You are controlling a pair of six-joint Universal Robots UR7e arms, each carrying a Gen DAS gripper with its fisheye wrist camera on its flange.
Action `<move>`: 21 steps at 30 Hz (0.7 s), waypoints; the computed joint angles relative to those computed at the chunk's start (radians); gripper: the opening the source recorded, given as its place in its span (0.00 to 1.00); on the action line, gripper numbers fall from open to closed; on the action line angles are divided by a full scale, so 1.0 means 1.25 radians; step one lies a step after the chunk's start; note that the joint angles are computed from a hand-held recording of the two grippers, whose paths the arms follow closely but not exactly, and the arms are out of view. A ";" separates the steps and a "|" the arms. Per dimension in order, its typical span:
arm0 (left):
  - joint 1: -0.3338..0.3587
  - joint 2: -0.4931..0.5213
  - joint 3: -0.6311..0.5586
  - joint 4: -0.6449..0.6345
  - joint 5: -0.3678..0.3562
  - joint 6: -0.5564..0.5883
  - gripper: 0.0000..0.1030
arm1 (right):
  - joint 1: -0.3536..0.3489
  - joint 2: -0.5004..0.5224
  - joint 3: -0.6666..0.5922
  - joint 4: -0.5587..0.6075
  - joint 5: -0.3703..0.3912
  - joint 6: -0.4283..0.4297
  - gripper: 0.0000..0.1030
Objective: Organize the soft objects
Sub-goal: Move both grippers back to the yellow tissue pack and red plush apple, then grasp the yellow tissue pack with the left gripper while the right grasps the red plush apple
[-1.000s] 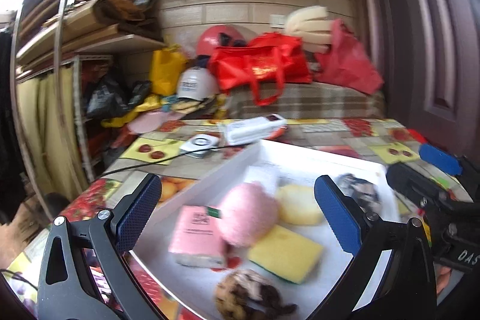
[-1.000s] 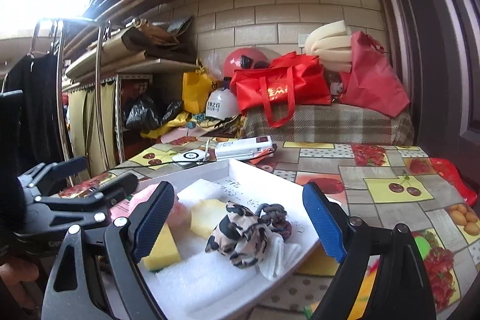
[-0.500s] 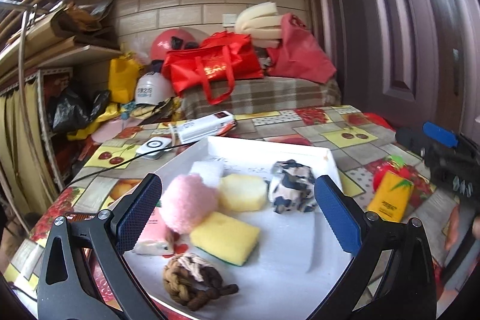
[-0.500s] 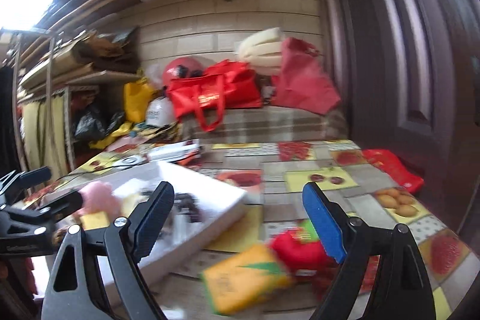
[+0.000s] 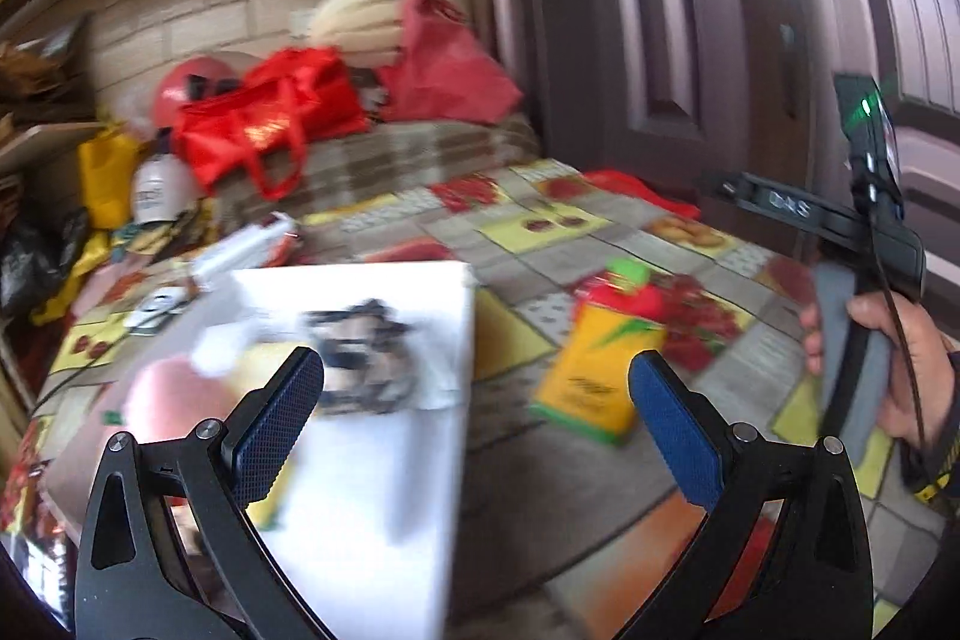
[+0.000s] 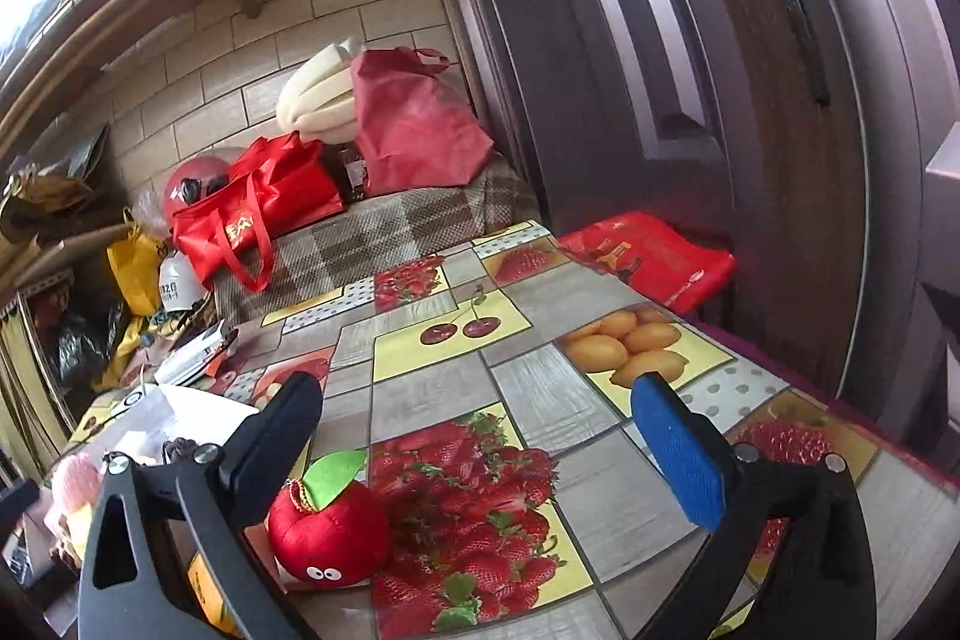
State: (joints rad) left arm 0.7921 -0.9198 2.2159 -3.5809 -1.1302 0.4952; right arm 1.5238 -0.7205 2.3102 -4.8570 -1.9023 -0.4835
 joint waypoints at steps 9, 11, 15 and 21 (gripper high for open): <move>-0.029 0.090 -0.118 0.217 0.028 -0.077 1.00 | -0.017 -0.005 0.017 -0.001 0.055 0.010 1.00; -0.026 0.098 -0.140 0.265 0.027 -0.094 1.00 | -0.023 -0.011 0.021 0.010 0.059 0.025 1.00; -0.025 0.117 -0.178 0.355 0.038 -0.120 0.99 | -0.029 -0.021 0.027 0.027 0.058 0.048 1.00; -0.010 0.110 -0.189 0.399 0.008 -0.151 0.55 | -0.033 -0.027 0.031 0.037 0.062 0.062 1.00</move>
